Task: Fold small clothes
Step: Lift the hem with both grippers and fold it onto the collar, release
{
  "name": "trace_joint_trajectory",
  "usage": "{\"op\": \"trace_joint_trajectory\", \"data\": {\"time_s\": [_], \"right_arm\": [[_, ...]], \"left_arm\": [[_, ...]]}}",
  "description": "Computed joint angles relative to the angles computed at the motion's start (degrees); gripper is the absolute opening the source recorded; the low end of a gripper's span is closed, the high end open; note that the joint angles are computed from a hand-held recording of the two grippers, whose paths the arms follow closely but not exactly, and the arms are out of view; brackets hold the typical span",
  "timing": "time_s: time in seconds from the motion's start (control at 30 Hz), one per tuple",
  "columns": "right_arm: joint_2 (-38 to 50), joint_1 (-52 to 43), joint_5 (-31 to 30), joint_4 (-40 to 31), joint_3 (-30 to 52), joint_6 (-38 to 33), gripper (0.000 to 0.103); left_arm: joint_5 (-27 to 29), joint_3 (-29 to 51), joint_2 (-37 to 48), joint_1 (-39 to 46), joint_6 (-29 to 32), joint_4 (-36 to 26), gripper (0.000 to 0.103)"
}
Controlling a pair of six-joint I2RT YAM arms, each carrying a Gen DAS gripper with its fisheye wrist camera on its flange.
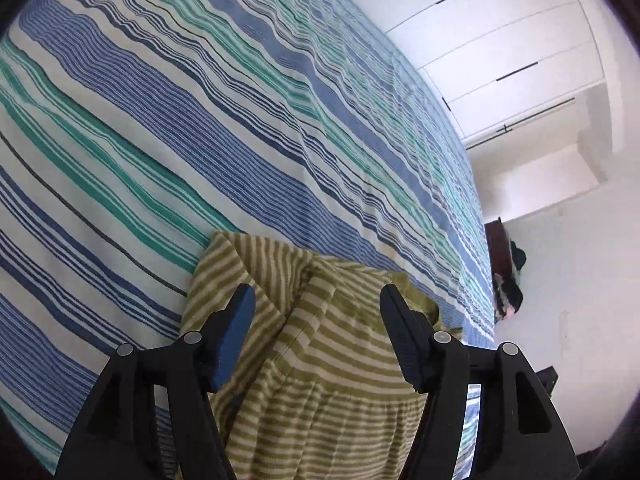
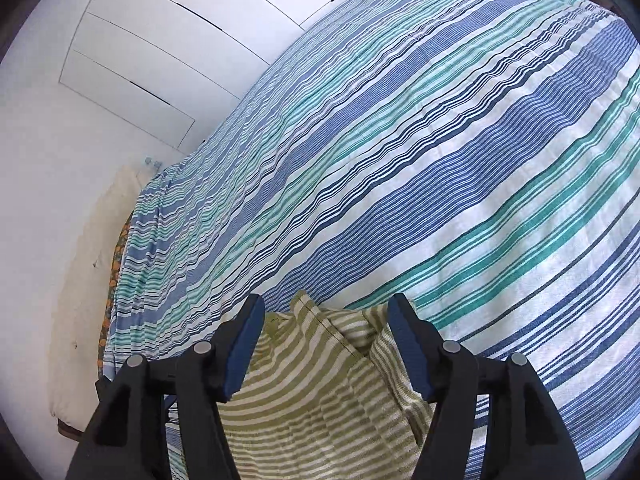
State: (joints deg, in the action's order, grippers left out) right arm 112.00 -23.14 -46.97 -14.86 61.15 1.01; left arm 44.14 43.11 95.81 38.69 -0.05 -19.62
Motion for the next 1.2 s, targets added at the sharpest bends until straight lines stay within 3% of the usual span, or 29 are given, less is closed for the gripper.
{"op": "trace_joint_trajectory", "data": {"time_s": [0.13,0.27,0.4,0.57,0.67,0.7,0.73,0.77,0.8,0.93,1.0,1.07,1.13,1.2], "right_arm": [[-6.1,2.3,7.9,-5.7,-5.3,-19.5,0.065],[-9.8,4.2,11.6,-5.0,-10.0,-25.6,0.064],[-11.0,8.0,16.5,-0.9,-9.5,-24.0,0.064],[-1.2,15.1,25.1,-1.6,0.7,-20.8,0.064],[4.3,18.1,28.0,-0.7,5.1,-19.1,0.062],[5.6,19.0,28.6,-0.6,6.3,-19.4,0.053],[6.4,19.8,30.1,-0.1,6.8,-20.3,0.028],[5.7,20.9,33.0,2.0,5.5,-21.1,0.011],[4.4,21.3,34.3,4.0,4.0,-21.5,0.005],[-4.0,19.7,31.5,7.8,-2.2,-21.3,0.005],[-6.0,19.5,32.1,9.6,-3.2,-21.2,0.005],[-4.0,19.9,34.1,9.9,-1.7,-20.6,0.005],[-0.2,20.3,35.6,8.5,0.7,-19.0,0.005],[3.4,21.0,37.5,5.5,2.9,-17.5,0.006]], "left_arm": [[-1.3,-3.9,-4.3,4.2,14.1,-7.3,0.066],[-3.8,-6.8,-8.9,0.9,15.3,-6.4,0.066],[-11.3,-4.5,-6.1,-7.7,7.9,1.0,0.067],[-21.4,2.3,3.8,-15.9,5.1,3.2,0.060],[-25.2,4.4,6.7,-19.0,7.7,3.1,0.026],[-24.9,4.8,7.0,-19.6,9.1,2.7,0.004],[-25.7,4.5,6.2,-20.3,10.1,2.8,0.004],[-27.1,3.2,4.2,-21.0,11.0,4.0,0.003],[-27.1,1.9,2.0,-21.2,11.6,5.0,0.002],[-22.5,1.1,-3.4,-18.5,9.9,4.9,0.001],[-23.7,1.2,-3.6,-18.6,7.6,7.2,0.001],[-27.2,2.3,-0.4,-19.4,3.9,9.9,0.003],[-31.5,6.2,5.9,-21.1,1.2,7.0,0.010],[-27.7,7.9,7.4,-18.7,1.7,2.5,0.011]]}}
